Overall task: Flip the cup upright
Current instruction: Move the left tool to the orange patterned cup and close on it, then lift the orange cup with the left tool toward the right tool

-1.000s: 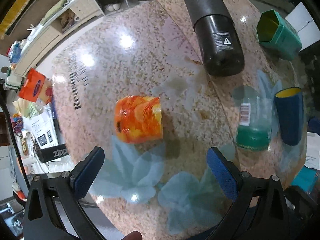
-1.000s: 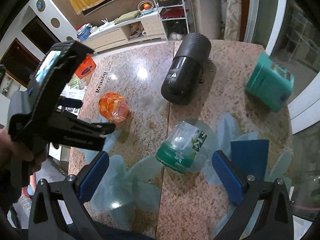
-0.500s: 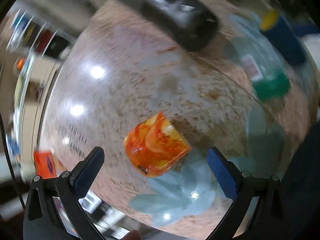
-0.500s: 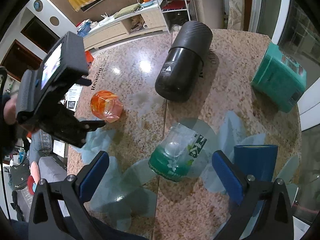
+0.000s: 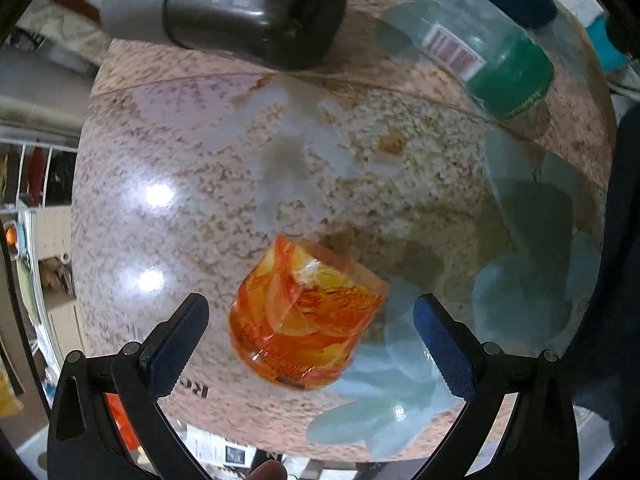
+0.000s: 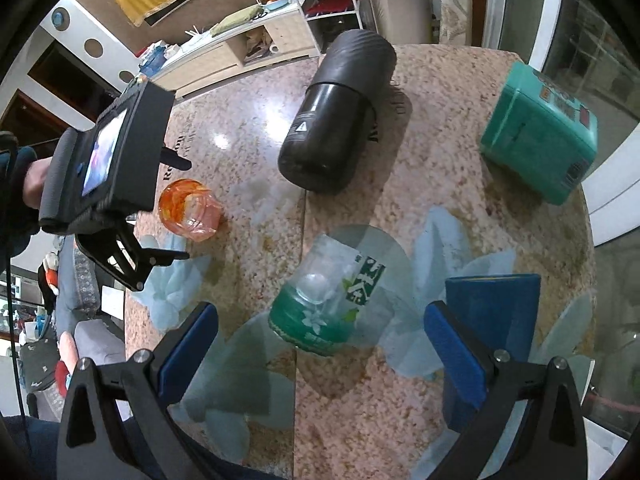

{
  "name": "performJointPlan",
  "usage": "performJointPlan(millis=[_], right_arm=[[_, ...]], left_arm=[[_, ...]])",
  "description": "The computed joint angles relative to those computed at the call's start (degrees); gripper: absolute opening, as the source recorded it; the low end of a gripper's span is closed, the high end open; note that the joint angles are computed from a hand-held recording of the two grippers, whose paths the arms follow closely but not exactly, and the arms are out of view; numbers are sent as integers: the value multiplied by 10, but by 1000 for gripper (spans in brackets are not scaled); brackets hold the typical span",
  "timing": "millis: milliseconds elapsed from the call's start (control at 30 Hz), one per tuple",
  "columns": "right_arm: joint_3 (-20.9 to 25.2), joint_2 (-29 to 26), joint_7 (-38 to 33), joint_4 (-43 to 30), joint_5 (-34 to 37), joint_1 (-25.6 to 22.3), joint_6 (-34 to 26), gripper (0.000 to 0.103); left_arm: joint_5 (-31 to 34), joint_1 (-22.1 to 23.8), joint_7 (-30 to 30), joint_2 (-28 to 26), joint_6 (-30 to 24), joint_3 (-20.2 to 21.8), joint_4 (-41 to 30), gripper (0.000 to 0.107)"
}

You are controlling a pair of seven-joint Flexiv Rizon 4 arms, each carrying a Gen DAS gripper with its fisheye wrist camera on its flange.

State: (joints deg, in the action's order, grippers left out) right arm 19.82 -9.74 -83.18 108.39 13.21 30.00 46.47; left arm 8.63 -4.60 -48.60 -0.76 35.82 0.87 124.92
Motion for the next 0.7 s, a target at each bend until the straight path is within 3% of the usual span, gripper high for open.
performJointPlan(millis=[233, 300, 433, 500, 700], right_arm=[[1, -1, 4, 1, -5, 3, 0, 103], [1, 0, 7, 3, -9, 5, 1, 103], [2, 2, 12, 6, -13, 8, 3, 103], [2, 2, 17, 7, -16, 10, 5, 103], [1, 7, 39, 17, -28, 13, 15, 103]], left_arm=[[-14, 4, 25, 14, 61, 10, 49, 102], [-27, 13, 44, 18, 55, 16, 52, 93], [-32, 33, 77, 8, 62, 26, 54, 88], [-35, 43, 87, 4, 67, 31, 60, 76], [-64, 65, 102, 0, 89, 41, 76, 73]])
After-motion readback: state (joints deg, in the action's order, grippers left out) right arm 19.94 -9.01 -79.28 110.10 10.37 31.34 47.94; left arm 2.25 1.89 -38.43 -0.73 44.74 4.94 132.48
